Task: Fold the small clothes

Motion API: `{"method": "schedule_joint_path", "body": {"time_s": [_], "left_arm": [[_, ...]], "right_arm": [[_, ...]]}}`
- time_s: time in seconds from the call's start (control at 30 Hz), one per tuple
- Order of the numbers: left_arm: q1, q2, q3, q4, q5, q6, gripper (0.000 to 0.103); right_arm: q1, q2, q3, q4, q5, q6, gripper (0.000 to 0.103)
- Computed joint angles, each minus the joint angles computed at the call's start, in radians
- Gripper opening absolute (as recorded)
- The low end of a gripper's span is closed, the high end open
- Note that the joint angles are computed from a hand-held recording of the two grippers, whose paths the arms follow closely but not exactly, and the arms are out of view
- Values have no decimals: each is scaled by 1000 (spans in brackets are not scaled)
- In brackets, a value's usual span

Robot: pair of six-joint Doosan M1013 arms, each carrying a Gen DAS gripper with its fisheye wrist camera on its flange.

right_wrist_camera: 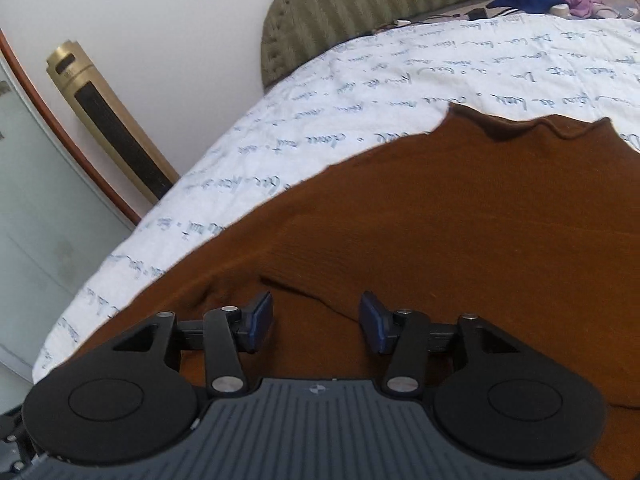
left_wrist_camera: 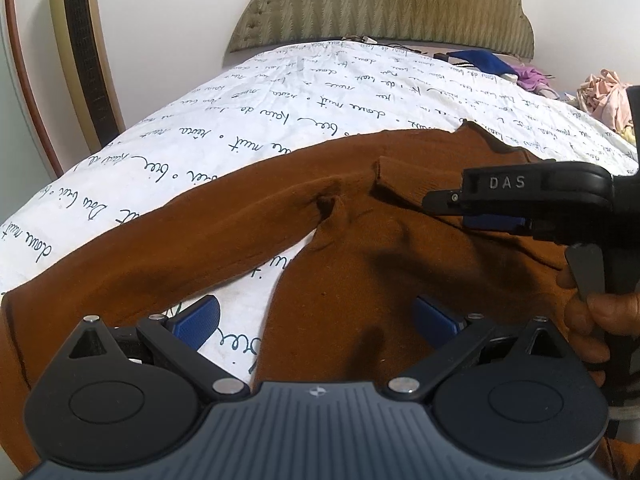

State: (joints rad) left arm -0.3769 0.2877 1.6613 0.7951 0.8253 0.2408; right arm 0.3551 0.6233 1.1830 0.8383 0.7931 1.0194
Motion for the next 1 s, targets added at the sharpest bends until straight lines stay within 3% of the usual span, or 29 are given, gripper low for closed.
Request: {"method": "schedule_joint_path", "body": {"time_s": [0.67,1.0], "left_arm": [[-16,-20,10,31,37,-43,103],[-6,-107,86,65,60,-184,103]], "right_arm": [[-11,-45,76,107,14,-79,51],[5,-71,93,127,40,-167,52]]}}
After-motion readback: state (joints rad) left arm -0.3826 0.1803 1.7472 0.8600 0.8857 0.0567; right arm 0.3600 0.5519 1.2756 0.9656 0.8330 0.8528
